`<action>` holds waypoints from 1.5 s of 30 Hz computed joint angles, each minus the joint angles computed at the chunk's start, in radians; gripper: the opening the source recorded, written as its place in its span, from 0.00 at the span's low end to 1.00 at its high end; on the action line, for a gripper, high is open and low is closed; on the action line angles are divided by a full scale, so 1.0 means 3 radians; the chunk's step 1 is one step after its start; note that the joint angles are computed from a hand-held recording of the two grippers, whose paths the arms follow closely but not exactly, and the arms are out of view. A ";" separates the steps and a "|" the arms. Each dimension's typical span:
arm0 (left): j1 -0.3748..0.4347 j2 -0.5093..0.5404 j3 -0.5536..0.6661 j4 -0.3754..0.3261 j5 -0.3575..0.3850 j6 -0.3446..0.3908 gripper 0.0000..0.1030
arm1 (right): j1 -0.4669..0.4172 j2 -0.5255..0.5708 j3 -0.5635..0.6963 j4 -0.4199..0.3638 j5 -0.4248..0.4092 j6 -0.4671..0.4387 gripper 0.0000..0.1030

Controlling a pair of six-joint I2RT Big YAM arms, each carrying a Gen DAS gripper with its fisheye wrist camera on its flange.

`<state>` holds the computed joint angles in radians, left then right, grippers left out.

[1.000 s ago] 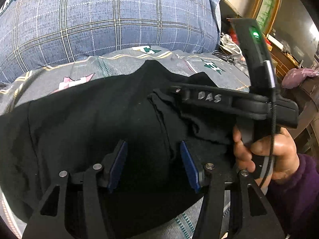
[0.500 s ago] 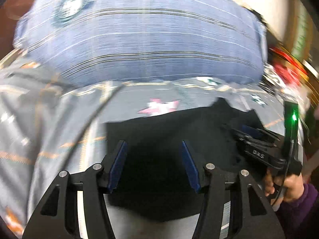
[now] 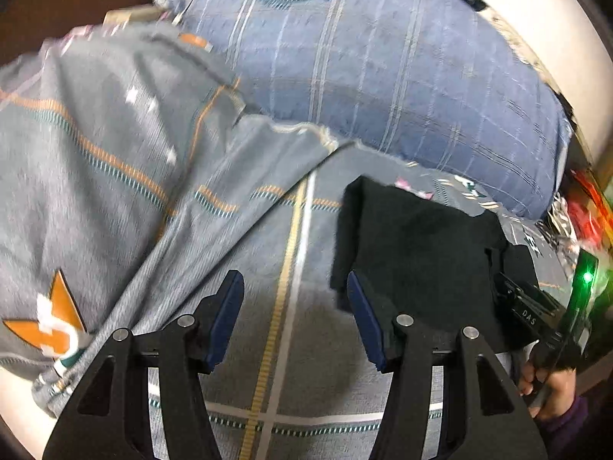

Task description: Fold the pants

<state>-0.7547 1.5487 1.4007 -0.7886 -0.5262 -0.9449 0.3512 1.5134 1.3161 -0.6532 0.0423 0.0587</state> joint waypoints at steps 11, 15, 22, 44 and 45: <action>0.0023 0.0094 0.0023 0.0337 0.0341 0.0200 0.59 | -0.0052 -0.0055 0.0099 -0.0069 -0.0220 0.0130 0.48; 0.0086 0.0072 -0.0073 0.0589 0.0690 0.0092 0.59 | 0.0040 -0.0073 0.0266 -0.0019 -0.0507 0.0031 0.55; 0.0161 -0.0039 -0.0190 0.0565 0.0685 -0.0194 0.59 | 0.0443 0.0580 0.1333 -0.0805 -0.0973 -0.0286 0.56; 0.0245 -0.0105 -0.0265 0.0430 0.0868 -0.0448 0.59 | 0.0870 0.1594 0.2360 -0.1423 -0.0191 -0.0456 0.22; 0.0239 -0.0109 -0.0268 0.0461 0.0868 -0.0411 0.59 | 0.0849 0.1555 0.2318 -0.1383 -0.0235 -0.0424 0.21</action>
